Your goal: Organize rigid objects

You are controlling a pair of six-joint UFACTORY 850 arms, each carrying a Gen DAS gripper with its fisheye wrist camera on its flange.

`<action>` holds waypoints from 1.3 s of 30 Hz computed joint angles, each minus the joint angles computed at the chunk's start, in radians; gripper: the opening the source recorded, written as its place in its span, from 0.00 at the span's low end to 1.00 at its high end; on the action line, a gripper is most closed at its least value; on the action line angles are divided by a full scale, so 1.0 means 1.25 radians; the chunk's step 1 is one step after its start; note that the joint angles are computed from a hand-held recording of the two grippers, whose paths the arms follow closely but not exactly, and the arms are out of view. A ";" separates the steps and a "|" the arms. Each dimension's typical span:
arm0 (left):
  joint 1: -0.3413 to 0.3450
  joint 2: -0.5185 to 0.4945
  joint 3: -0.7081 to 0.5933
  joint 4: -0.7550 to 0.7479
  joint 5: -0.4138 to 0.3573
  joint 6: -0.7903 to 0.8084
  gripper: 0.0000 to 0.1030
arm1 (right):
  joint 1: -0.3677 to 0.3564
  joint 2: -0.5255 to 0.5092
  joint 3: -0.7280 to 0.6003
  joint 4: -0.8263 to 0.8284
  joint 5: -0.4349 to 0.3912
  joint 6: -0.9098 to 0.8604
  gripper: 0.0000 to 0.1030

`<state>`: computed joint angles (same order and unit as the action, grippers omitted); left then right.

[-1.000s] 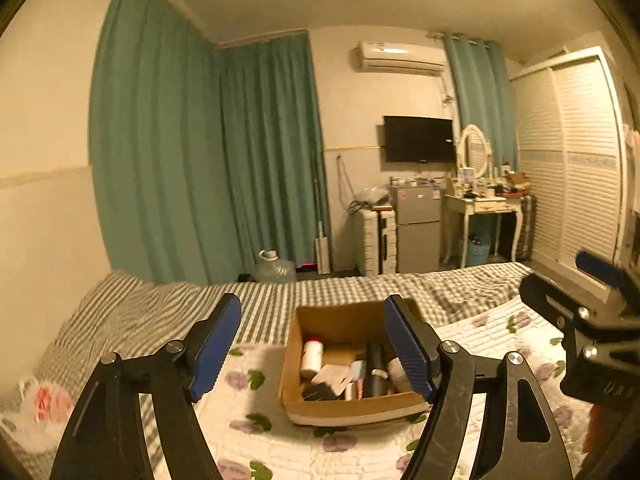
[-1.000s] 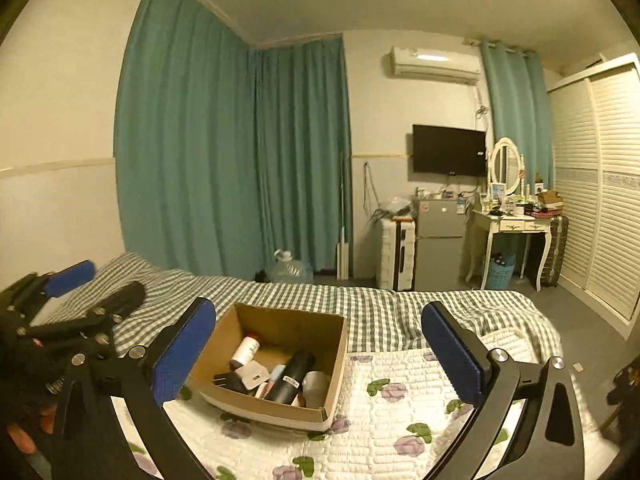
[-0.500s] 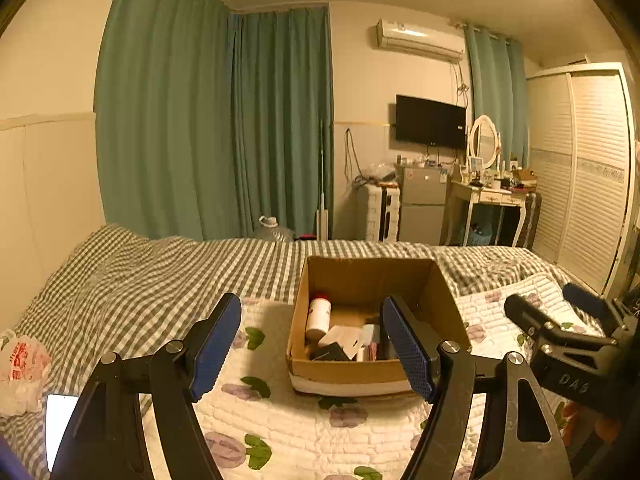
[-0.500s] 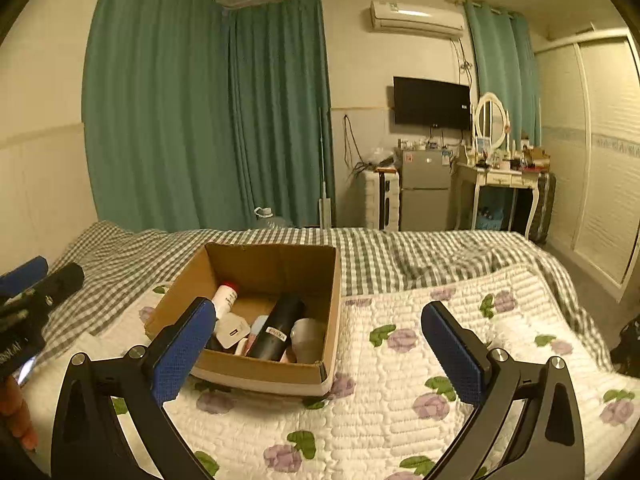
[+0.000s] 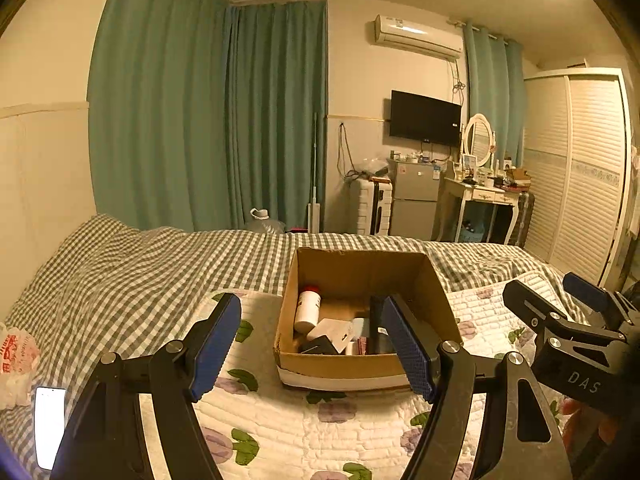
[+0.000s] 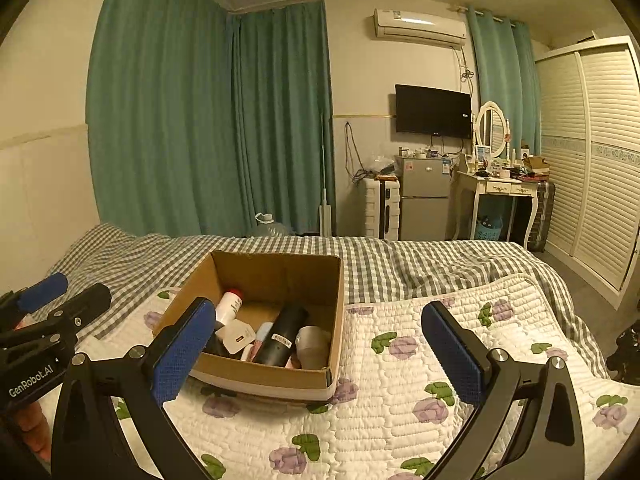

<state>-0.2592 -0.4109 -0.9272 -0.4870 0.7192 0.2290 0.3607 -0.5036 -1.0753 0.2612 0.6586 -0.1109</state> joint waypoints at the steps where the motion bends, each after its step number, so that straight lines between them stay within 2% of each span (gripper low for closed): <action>1: 0.000 -0.001 -0.001 0.002 -0.001 0.000 0.74 | 0.000 0.000 -0.001 -0.002 -0.005 0.001 1.00; 6: -0.006 -0.003 0.002 -0.001 0.019 0.011 0.74 | 0.005 -0.004 -0.007 0.013 -0.020 -0.021 1.00; 12: -0.005 -0.006 -0.004 -0.005 0.007 0.016 0.74 | 0.020 -0.003 -0.004 0.083 0.002 -0.092 1.00; 39: -0.001 -0.005 0.001 -0.011 0.012 0.021 0.74 | 0.020 -0.001 -0.004 0.089 -0.012 -0.090 1.00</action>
<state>-0.2607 -0.4173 -0.9264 -0.5011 0.7338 0.2549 0.3861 -0.5053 -1.0806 0.3731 0.6438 -0.2239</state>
